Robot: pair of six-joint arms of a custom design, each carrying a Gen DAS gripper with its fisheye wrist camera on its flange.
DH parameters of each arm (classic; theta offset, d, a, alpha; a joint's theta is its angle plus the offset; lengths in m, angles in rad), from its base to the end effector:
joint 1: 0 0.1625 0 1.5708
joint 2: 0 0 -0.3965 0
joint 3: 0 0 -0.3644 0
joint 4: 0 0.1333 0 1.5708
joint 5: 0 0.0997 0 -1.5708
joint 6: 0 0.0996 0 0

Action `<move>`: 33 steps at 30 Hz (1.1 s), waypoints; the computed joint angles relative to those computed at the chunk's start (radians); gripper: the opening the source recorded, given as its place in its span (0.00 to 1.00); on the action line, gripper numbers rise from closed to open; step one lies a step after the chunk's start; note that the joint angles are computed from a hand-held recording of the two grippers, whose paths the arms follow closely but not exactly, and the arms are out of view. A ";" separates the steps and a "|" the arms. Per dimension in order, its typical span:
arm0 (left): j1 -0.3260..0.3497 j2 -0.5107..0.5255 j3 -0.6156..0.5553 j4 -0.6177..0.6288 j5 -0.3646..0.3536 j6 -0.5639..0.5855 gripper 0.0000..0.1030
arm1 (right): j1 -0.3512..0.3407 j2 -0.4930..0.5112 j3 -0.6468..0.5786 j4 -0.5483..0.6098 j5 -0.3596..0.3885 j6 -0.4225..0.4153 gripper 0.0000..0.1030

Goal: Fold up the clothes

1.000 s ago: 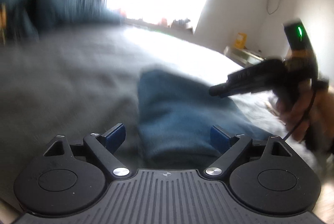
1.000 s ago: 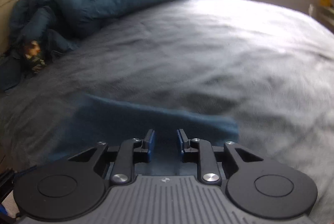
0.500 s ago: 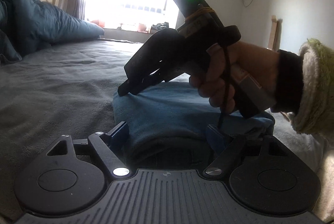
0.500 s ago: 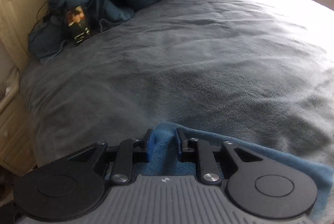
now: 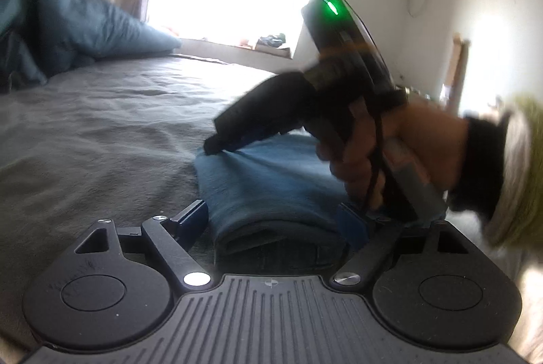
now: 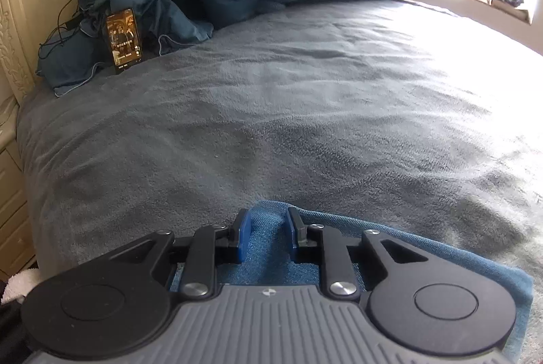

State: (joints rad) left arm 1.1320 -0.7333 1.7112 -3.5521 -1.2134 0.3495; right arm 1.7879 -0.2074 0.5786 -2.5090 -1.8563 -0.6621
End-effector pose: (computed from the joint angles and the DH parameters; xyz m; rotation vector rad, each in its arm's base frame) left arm -0.1156 -0.6422 0.1596 0.7315 2.4038 -1.3903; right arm 0.2887 -0.8201 0.0849 1.0330 -2.4587 0.6727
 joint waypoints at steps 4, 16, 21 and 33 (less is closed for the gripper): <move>-0.024 -0.023 0.030 -0.054 0.039 -0.003 0.82 | -0.015 -0.057 0.079 -0.043 0.077 0.029 0.27; -0.051 0.014 -0.051 0.032 0.084 -0.024 0.83 | -0.059 -0.474 0.711 -0.387 0.140 0.126 0.32; -0.055 0.047 -0.073 0.106 0.145 -0.036 0.83 | -0.093 -0.556 0.915 -0.525 0.099 0.167 0.32; -0.074 0.000 -0.052 0.155 0.223 -0.121 0.86 | -0.119 -0.535 0.974 -0.677 0.145 0.253 0.41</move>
State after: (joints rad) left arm 1.0582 -0.7330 1.6595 -3.3969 -0.9900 0.2286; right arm 1.6686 -0.7422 1.5528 -3.1857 -1.7111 -0.4087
